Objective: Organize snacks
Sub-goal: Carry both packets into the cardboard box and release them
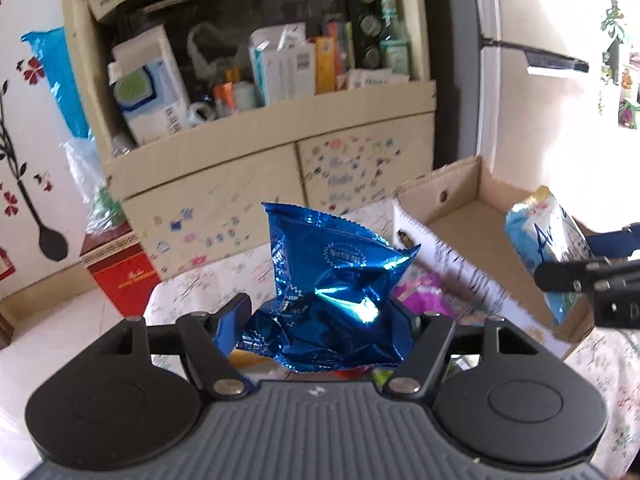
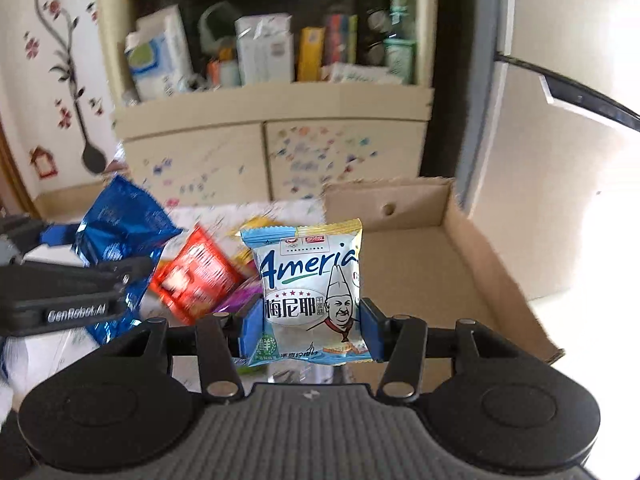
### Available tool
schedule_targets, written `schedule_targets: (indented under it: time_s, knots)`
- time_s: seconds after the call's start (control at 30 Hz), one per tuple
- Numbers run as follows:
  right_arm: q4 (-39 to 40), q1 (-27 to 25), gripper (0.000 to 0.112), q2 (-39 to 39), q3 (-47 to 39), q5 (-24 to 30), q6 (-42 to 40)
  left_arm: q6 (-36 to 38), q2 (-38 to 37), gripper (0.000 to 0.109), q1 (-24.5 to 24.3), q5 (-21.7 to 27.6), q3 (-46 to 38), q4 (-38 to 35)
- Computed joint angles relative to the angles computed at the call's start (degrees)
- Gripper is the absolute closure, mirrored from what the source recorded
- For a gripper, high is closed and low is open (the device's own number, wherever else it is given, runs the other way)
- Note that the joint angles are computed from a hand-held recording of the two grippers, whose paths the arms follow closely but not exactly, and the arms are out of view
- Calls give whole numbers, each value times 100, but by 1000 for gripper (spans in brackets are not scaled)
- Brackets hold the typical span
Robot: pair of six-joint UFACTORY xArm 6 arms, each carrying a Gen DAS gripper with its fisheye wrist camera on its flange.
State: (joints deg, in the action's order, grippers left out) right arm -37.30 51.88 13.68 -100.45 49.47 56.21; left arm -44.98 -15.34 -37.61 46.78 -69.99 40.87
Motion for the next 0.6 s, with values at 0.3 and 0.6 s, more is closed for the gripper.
schedule_targets:
  time_s: [0.3, 0.6]
  knots:
    - [-339, -226, 56, -356, 284, 173, 735, 389, 527, 38, -124, -516, -465, -472]
    - [-195, -408, 55, -443, 358, 593, 1536, 1215, 1358, 38, -187, -870, -1214, -1260]
